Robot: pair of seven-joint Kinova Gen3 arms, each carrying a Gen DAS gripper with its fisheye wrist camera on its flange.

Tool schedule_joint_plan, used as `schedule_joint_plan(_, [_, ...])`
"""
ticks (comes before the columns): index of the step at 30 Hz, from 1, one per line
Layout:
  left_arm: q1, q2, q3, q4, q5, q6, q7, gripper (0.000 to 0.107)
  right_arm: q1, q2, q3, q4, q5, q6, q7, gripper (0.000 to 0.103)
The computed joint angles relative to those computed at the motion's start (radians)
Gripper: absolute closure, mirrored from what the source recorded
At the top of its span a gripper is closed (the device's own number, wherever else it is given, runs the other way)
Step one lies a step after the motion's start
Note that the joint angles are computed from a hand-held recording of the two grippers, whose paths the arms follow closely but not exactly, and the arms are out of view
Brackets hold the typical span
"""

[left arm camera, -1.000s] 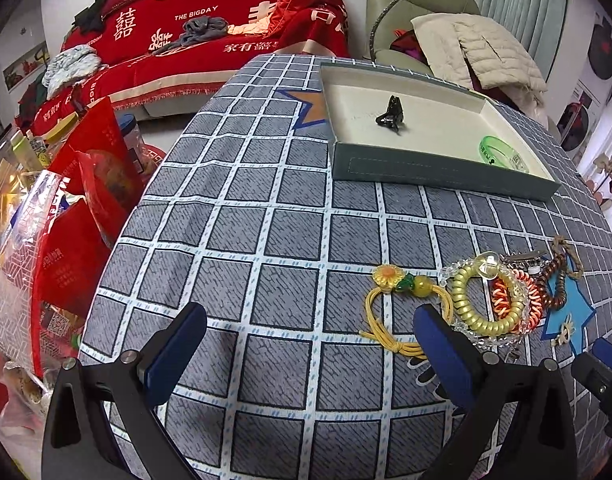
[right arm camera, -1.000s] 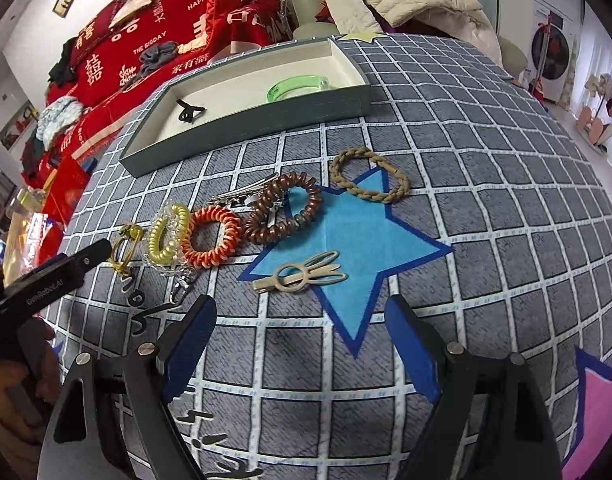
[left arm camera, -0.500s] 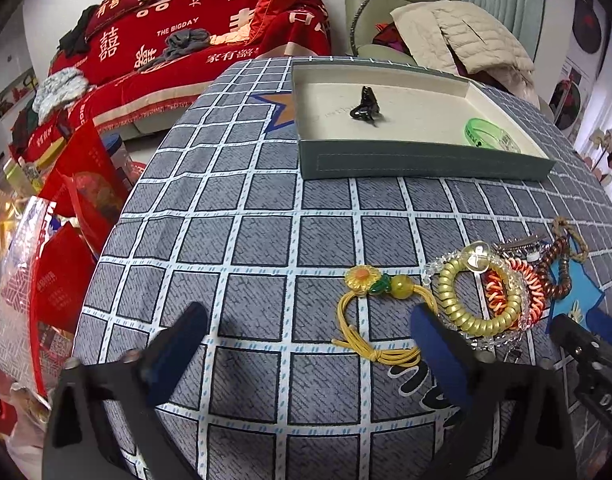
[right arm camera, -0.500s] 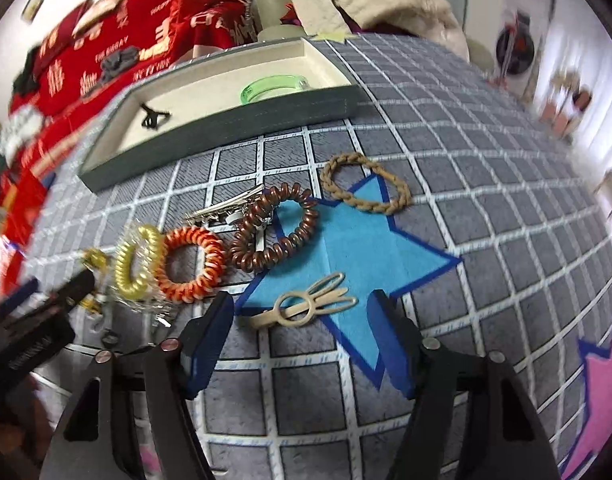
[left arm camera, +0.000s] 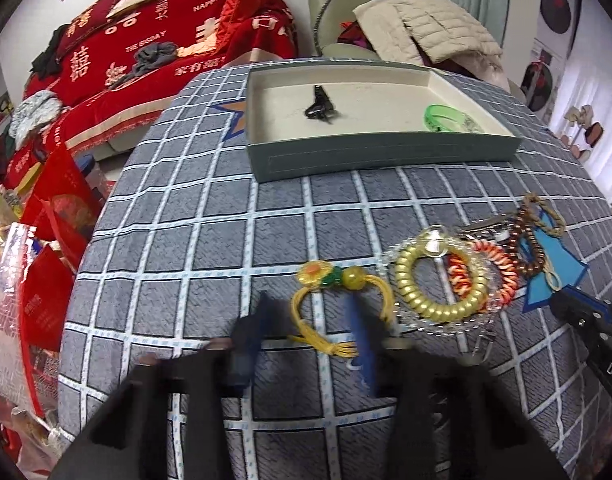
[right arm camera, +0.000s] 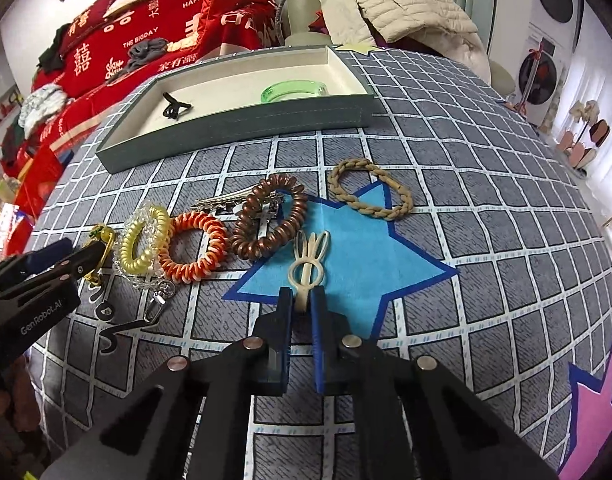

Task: Organize jewelry
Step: 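Grasp the yellow beaded hair tie with the left tool while the right tool grasps the beige hairpin, then carry the hair tie and hairpin over into the white tray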

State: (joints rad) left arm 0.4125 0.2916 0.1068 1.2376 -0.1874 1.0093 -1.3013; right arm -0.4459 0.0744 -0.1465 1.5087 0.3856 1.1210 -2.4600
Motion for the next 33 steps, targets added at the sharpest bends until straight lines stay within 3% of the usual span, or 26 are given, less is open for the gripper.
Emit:
schedule_joint_plan(1, [0.002,0.001,0.001,-0.001,-0.002,0.002,-0.001,0.082,0.004,-0.006,0.002,0.006,-0.007,-0.008,0.004,0.094])
schedule_joint_plan(2, [0.0,0.001,0.002,-0.002,0.002,0.003,-0.005,0.085,0.01,-0.013,0.004,0.014,-0.018,-0.018,0.008,0.094])
schedule_joint_plan(11, [-0.101,-0.042,0.025,0.04,0.181,-0.043,-0.097,0.085,0.077,-0.082,0.003,0.068,-0.099,-0.11,0.061,0.094])
schedule_joint_plan(33, [-0.122,-0.077,0.033,-0.011,0.254,-0.04,-0.161,0.085,0.163,-0.127,0.015,0.03,-0.193,-0.169,0.171,0.094])
